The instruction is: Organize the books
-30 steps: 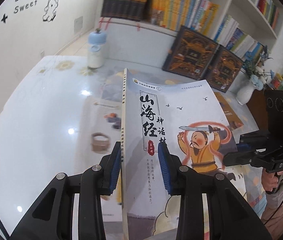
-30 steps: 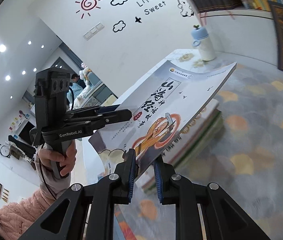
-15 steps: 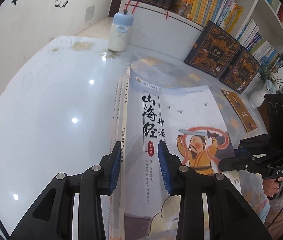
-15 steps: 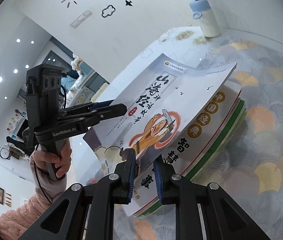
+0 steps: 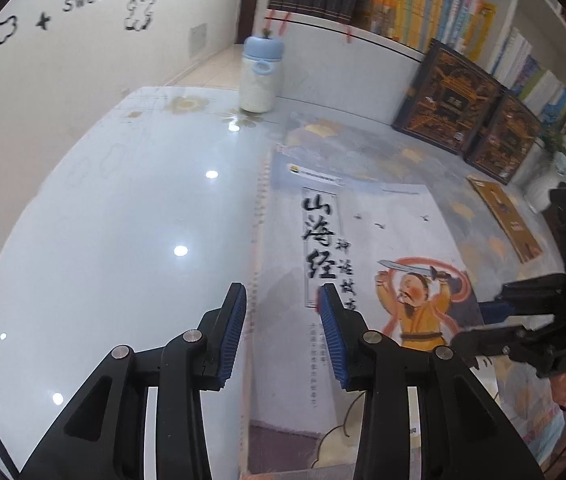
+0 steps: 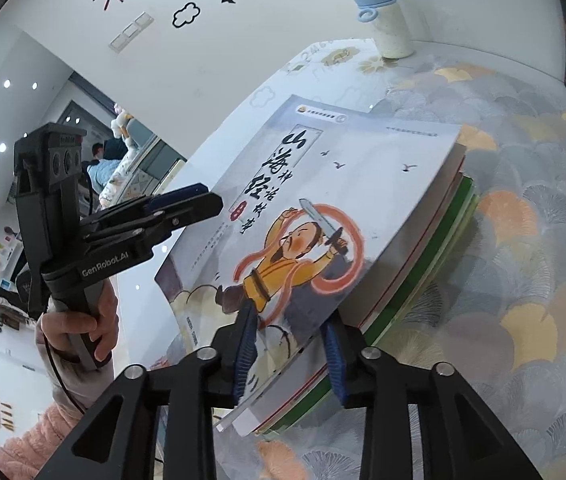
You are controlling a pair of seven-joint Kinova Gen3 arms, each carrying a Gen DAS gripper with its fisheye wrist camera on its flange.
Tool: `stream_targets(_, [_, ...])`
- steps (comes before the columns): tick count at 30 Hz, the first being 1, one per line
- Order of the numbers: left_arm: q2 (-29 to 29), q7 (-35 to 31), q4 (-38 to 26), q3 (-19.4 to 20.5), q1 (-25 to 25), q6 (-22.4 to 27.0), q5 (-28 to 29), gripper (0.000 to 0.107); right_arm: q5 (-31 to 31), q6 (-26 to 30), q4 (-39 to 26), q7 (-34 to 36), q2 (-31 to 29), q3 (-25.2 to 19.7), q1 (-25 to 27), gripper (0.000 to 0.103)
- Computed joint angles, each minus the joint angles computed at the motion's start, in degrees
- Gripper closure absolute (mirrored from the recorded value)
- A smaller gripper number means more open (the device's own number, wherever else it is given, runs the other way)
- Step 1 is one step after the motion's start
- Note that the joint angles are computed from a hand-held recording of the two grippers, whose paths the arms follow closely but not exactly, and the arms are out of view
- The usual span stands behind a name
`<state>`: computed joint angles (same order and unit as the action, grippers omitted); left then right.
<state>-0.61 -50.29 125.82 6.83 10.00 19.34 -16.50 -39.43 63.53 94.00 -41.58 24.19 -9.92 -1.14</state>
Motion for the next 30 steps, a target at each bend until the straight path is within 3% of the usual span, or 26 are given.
stream_targets(4, [-1.9,9.3,-1.3,8.5,-6.2,6.2,-7.6,0.044,1.5,-0.6,-0.2,-2.6,-0.5,0.7,-1.0,0.061])
stream_targets(8, [-4.9,16.7,-0.6,5.1,0.3,7.7,-12.5,0.043,1.0,-0.7,0.8,-3.5,-1.5,1.2,0.5,0.049])
stream_targets(10, [-5.6,18.0,-1.1,5.7,1.1,9.0,-13.5,0.043,-0.7,-0.5,1.9,-2.2,-2.1,1.4,2.5,0.040])
stream_targets(17, [-5.2,26.3,-4.1,10.4,1.7,10.9,-15.5,0.036,-4.7,4.1,3.5,3.1,-3.6,4.2,10.1,0.039])
stream_targets(22, [1.9,32.9,-11.7,12.6,7.7,13.5,-20.3,0.036,-7.3,6.7,4.3,9.5,-5.4,7.9,17.7,0.039])
stream_targets(26, [9.8,35.8,-19.6,12.9,13.6,14.9,-23.5,0.036,-10.0,9.9,1.9,13.0,-3.3,11.1,25.0,0.039])
stream_targets(30, [20.0,36.0,-30.0,9.4,21.8,14.4,-26.0,0.036,-13.1,6.2,-0.8,15.3,-0.6,13.0,31.2,0.038])
